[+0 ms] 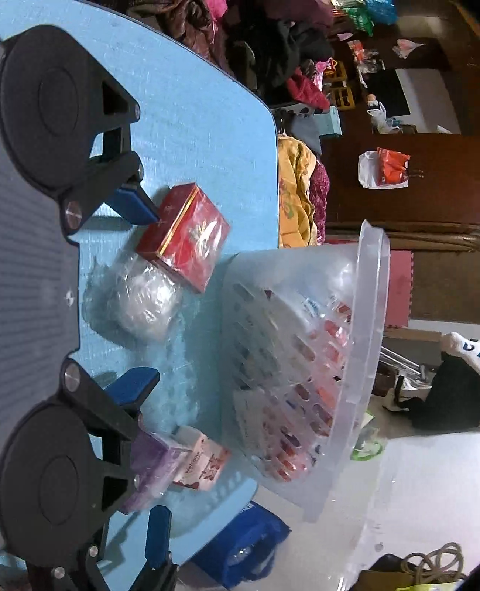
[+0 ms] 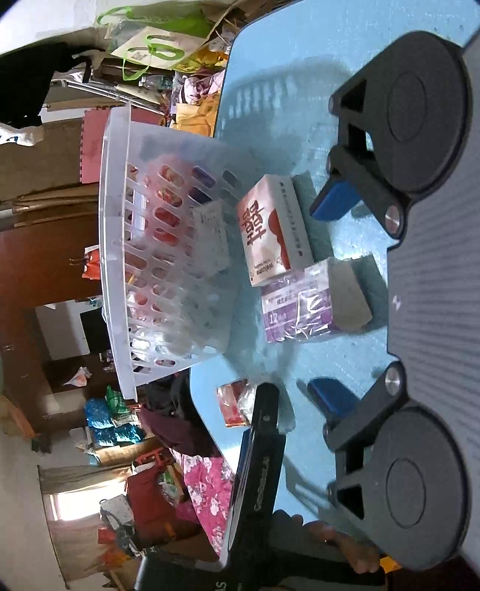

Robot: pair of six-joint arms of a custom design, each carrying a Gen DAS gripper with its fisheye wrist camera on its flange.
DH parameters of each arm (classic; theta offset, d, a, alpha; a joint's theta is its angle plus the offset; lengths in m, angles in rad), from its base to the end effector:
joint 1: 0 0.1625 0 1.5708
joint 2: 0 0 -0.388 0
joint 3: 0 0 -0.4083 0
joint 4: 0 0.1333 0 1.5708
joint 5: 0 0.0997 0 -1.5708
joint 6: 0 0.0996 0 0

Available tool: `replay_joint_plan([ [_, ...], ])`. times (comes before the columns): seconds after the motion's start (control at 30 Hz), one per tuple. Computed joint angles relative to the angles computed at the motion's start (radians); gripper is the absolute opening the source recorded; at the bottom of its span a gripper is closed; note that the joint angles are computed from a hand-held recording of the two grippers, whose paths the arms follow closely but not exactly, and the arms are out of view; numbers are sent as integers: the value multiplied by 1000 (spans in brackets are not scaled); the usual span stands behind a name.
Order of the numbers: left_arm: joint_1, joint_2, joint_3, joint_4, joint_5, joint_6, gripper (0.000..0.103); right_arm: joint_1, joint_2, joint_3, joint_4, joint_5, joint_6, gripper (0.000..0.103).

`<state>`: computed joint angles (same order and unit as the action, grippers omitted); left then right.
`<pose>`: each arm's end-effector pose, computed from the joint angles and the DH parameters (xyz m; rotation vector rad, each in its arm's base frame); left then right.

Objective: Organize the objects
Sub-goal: 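Grasp the purple wrapped box with the right tool while the left tool grasps a clear wrapped packet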

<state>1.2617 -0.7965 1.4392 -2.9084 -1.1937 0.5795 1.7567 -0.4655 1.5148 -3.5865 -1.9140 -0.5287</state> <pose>-0.0614 -0.7509 0.1879 0.9387 2.3826 -0.8510 0.2245 -0.6537 0.0114 0.6360 -2.3287 1.1719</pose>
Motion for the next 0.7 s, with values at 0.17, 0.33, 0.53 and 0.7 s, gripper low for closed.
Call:
replay_joint_plan([
  [0.17, -8, 8, 12, -33, 19, 13, 87, 0, 2, 2, 7, -23, 21, 68],
  [0.33, -19, 23, 23, -98, 62, 69, 85, -6, -10, 21, 13, 0, 27, 55],
  [0.53, -14, 11, 42, -124, 39, 84, 53, -44, -48, 89, -35, 143, 55, 50],
  [0.7, 2, -25, 118, -271, -88, 150, 53, -61, -50, 127, -134, 229, 40, 50],
])
